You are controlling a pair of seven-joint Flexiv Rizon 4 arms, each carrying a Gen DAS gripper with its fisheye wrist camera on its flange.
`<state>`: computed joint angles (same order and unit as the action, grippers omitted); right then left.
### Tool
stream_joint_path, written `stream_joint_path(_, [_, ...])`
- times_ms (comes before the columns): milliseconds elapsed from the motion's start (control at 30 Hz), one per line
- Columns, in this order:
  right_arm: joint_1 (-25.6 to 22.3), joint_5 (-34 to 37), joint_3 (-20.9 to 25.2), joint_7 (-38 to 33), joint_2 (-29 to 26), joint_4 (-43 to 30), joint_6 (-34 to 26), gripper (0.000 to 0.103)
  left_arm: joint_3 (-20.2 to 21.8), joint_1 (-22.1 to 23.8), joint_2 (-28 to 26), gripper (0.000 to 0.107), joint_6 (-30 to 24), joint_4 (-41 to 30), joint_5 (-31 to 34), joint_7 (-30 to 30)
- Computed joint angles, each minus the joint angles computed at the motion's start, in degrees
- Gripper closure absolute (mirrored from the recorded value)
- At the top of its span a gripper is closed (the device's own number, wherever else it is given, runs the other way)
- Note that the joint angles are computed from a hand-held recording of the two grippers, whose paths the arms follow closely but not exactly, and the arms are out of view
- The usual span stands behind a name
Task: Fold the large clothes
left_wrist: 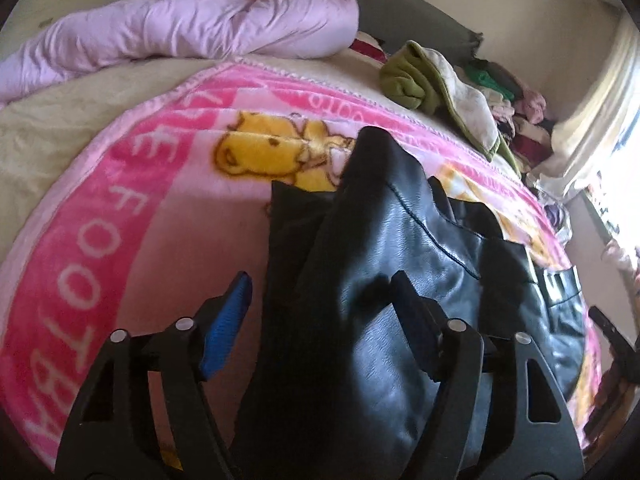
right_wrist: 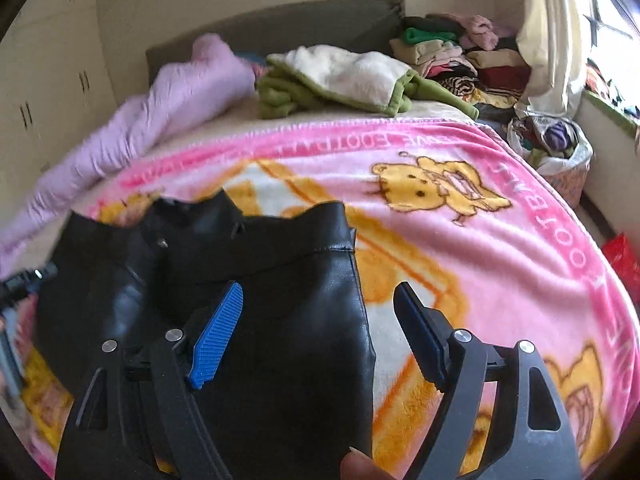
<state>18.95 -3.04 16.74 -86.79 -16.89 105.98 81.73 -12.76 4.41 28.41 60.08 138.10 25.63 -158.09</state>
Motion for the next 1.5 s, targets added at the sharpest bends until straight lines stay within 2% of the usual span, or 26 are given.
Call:
stream_joint_path(33, [1.03, -1.35, -1.20, 0.83, -0.65, -0.17, 0.02, 0.029, -0.58, 0.38, -0.12, 0.077, 0.12, -0.27, 0.75, 0.00])
stream_joint_path(100, [1.70, -2.62, -2.03, 1.88, -2.26, -1.41, -1.44, 0.045, -1.66, 0.84, -0.01, 0.084, -0.93, -0.93, 1.80, -0.06])
stream_joint_path(133, [1.70, -2.56, -2.14, 2.32, -2.87, -1.62, -1.09, 0.065, -1.86, 0.89, 0.29, 0.093, -0.74, -1.05, 2.43, -0.21])
stream_joint_path(167, [1.91, -3.22, -2.67, 3.32, -2.95, -1.25, -0.38, 0.084, -2.46, 1.24, 0.82, 0.096, -0.84, -1.26, 3.32, -0.72])
stream_joint_path(200, [0.78, -1.92, -1.33, 2.38, -3.21, -1.53, -0.09, 0.089, -3.34, 1.77, 1.91, 0.098, -1.75, -1.70, 4.55, -1.10])
stream_joint_path(233, [-1.89, 1.24, 1.88, 0.42, -3.54, -2.22, 0.51, 0.095, -3.87, 2.04, 3.03, 0.100, -2.36, -2.01, 5.46, -1.33])
stream_joint_path(300, [-7.77, 9.00, 9.06, -4.25, -3.93, -4.43, 1.13, 0.096, -3.78, 2.33, 4.85, 0.101, -1.89, -2.26, 6.14, -1.79])
stream_joint_path(367, [-10.80, 13.79, 12.89, -7.33, -4.13, -6.23, 1.51, 0.097, -4.47, 3.36, 6.40, 0.104, -1.42, -2.64, 6.86, -2.41])
stream_joint_path(467, [-9.66, 16.03, 12.17, -8.16, -4.25, -8.15, 2.69, 0.098, -6.56, 5.98, 8.05, 0.107, -2.19, -3.65, 8.27, -3.50])
stream_joint_path(533, [-7.79, 15.55, 10.32, -6.99, -5.20, -9.86, 2.09, 0.098, -6.00, 6.81, 7.44, 0.107, -2.36, -3.66, 7.59, -3.73])
stream_joint_path(600, [-3.24, 12.26, 5.03, -2.51, -6.17, -10.67, 0.70, 0.098, -6.20, 8.20, 6.61, 0.107, -3.38, -3.65, 7.77, -4.28])
stream_joint_path(733, [4.43, 2.63, -4.83, 7.14, -8.17, -9.47, -1.29, 0.098, -1.86, 6.23, 2.30, 0.107, -1.16, -1.66, 5.68, -2.20])
stream_joint_path(867, [4.84, -1.87, -5.90, 11.20, -8.83, -7.86, -0.81, 0.089, 0.56, 3.52, 1.21, 0.107, 1.24, -0.39, 4.21, 0.35])
stream_joint_path(900, [3.87, -1.74, -4.85, 11.36, -8.52, -7.51, -0.39, 0.088, 0.43, 3.33, 2.18, 0.107, 1.14, -0.31, 4.14, 0.54])
stream_joint_path(933, [2.35, -1.04, -3.08, 10.83, -8.47, -7.61, -0.38, 0.082, 0.65, 3.07, 2.99, 0.102, 1.74, 0.03, 3.89, 0.76])
stream_joint_path(967, [-0.30, 0.76, 0.00, 9.31, -8.22, -8.01, -1.26, 0.072, 2.14, 1.80, 3.32, 0.080, 3.81, 0.70, 2.44, 1.71])
stream_joint_path(1000, [-1.98, 2.21, 1.88, 8.11, -7.85, -8.03, -1.71, 0.065, 3.02, 1.14, 3.18, 0.067, 5.61, 1.33, 1.18, 2.62])
stream_joint_path(1033, [-3.01, 3.37, 3.00, 7.17, -7.50, -7.90, -1.83, 0.049, 3.47, 0.53, 3.13, 0.050, 7.51, 1.88, -0.03, 3.41])
stream_joint_path(1067, [-5.28, 5.64, 5.61, 5.06, -7.15, -8.06, -2.67, 0.038, 3.32, 0.53, 3.01, 0.043, 8.39, 2.18, -0.91, 4.18])
stream_joint_path(1100, [-8.66, 10.14, 9.57, 0.70, -7.02, -9.22, -5.17, 0.035, 3.88, -0.59, 1.91, 0.042, 9.39, 2.33, -2.53, 6.21])
stream_joint_path(1167, [-12.38, 15.07, 13.34, -3.25, -6.43, -10.06, -8.94, 0.031, 3.62, -1.55, -0.07, 0.031, 8.28, 2.04, -5.14, 9.38])
stream_joint_path(1233, [-14.91, 20.00, 15.37, -6.84, -6.19, -11.60, -13.78, 0.026, 2.85, -1.66, -1.91, 0.031, 5.55, 1.93, -6.68, 10.65])
stream_joint_path(1300, [-17.39, 24.91, 16.97, -10.20, -6.18, -13.19, -19.42, 0.025, 3.85, -2.77, -3.43, 0.027, 5.11, 3.04, -8.90, 10.82])
stream_joint_path(1367, [-18.49, 28.05, 17.24, -12.48, -6.02, -14.05, -24.03, 0.025, 6.32, -4.31, -4.45, 0.021, 8.41, 5.34, -11.74, 11.02])
stream_joint_path(1467, [-17.04, 28.69, 15.26, -13.58, -5.65, -13.59, -27.56, 0.026, 9.75, -6.72, -6.21, 0.021, 17.41, 9.60, -16.72, 12.41])
stream_joint_path(1500, [-16.46, 29.27, 14.69, -13.91, -5.49, -13.44, -27.72, 0.028, 9.97, -6.99, -6.32, 0.022, 18.62, 10.33, -17.81, 13.10])
